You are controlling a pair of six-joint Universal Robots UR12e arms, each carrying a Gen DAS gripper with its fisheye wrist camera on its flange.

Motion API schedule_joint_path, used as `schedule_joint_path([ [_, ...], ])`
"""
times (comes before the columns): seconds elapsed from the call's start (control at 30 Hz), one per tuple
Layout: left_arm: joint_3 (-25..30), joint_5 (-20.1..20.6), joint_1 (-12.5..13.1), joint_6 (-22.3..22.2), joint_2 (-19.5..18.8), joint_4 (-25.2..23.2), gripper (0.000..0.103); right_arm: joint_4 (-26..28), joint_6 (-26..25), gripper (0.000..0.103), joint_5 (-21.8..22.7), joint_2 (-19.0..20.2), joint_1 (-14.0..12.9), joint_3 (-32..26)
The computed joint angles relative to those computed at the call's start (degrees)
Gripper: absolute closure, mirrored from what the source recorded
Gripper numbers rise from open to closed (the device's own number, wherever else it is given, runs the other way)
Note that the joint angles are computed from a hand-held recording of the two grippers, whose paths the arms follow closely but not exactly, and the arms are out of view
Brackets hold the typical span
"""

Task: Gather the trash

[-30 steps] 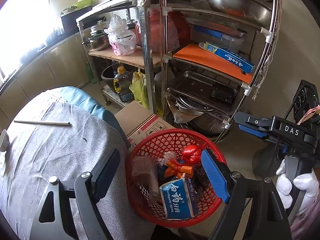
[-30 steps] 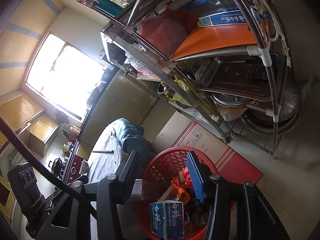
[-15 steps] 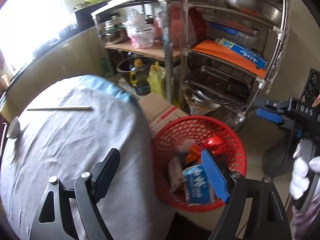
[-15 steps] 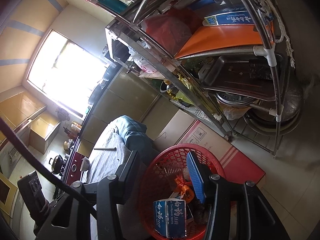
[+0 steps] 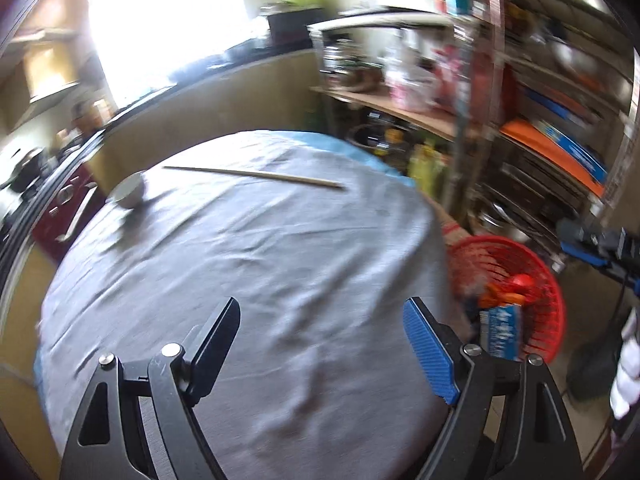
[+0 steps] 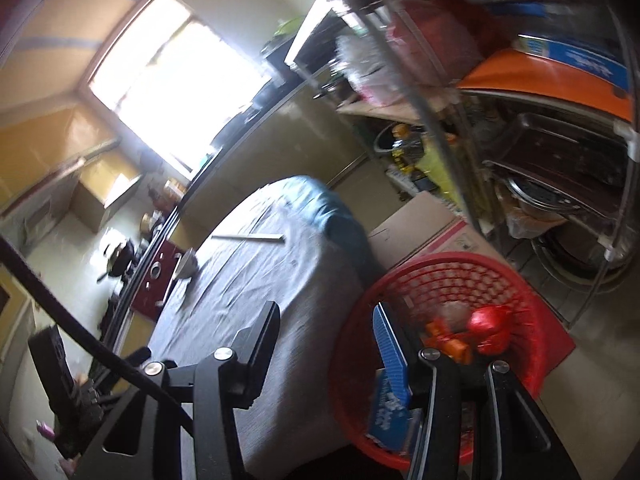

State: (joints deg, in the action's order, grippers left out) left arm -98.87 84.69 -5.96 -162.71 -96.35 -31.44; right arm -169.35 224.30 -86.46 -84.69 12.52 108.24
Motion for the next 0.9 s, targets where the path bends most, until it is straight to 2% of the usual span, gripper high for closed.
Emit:
schedule_joint_path([
  [0.17, -2.0, 6.0, 2.5, -3.0, 1.4, 4.4, 0.017, 3.7, -6.8, 0.047, 0.9, 2.8, 3.3, -5.1],
  [0.27, -2.8, 7.6, 4.2, -4.7, 2.0, 5.3, 0.016, 6.2, -10.7, 0.047, 1.6, 4.5, 5.3, -8.2],
  [0.47, -4.0, 8.1, 7.7, -6.9, 3.2, 6.1, 0.016, 10.1, -17.3, 0.046, 1.7, 7.6, 8.8, -14.0],
  [0.9, -6.3, 9.5, 12.0, -9.4, 5.7, 6.4, 0.016, 13.5, -24.5, 0.046, -1.5, 13.3, 14.2, -23.5],
])
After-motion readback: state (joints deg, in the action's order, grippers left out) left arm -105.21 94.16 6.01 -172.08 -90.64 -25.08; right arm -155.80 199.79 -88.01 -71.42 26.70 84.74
